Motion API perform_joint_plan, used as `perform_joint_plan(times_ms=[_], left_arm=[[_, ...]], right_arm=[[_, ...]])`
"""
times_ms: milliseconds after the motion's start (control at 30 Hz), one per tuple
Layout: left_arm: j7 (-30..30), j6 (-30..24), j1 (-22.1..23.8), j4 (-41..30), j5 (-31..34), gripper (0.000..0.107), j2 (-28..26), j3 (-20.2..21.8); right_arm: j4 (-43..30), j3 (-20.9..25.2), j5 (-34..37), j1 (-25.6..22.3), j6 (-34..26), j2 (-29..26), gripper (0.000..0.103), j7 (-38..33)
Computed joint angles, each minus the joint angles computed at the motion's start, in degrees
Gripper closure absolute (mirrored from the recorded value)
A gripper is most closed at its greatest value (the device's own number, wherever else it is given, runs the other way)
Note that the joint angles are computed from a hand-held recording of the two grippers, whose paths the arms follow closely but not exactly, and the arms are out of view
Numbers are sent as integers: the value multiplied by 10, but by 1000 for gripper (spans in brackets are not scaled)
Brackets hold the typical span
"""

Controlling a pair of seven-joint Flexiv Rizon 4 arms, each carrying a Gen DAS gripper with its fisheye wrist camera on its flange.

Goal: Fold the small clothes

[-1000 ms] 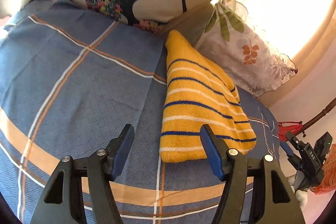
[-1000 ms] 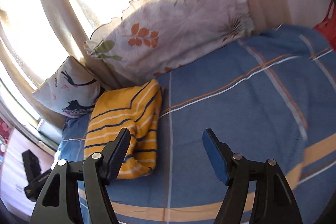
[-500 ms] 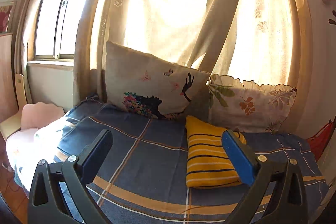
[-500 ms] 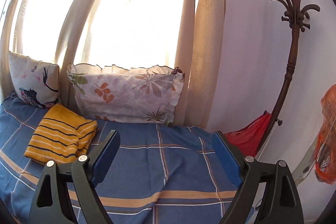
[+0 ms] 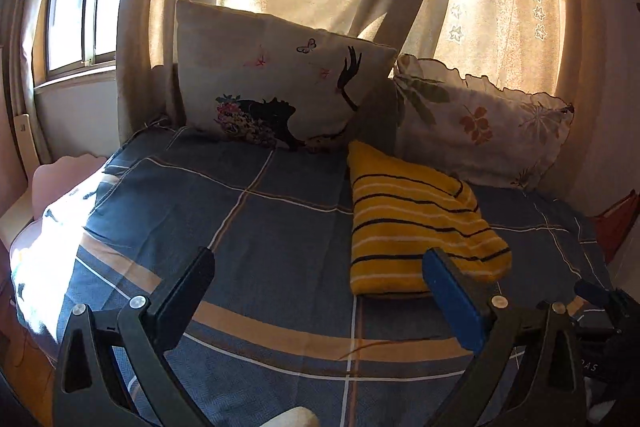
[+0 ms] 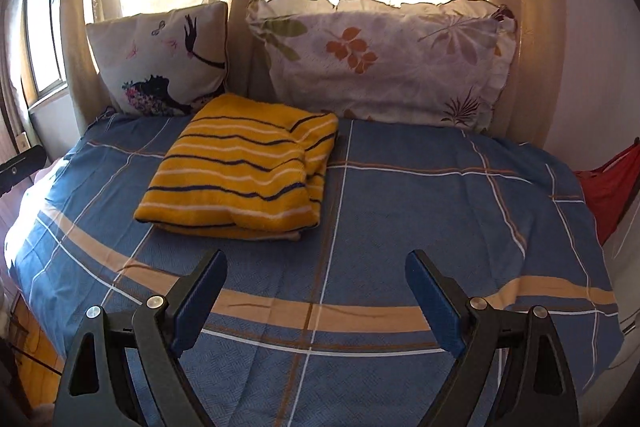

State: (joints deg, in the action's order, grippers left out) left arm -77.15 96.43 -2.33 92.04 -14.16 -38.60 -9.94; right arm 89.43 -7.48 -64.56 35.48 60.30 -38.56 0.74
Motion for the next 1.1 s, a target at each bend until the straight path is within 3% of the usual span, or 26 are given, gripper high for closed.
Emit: perform_joint_plan(times_ms=[200,533,1100], left_arm=[[5,-63,-5,-36,-14,4,-30,-1],[-5,-150,-45,-101,-15,4,-68,42],[-32,-193,-65,-137,13,4,-87,69]], right_arm=[[-39,-3,30,1,9,-40,9,-38],[-46,-44,31,0,64,-58,9,12],[-41,-56,65,4,80,-66,9,21]])
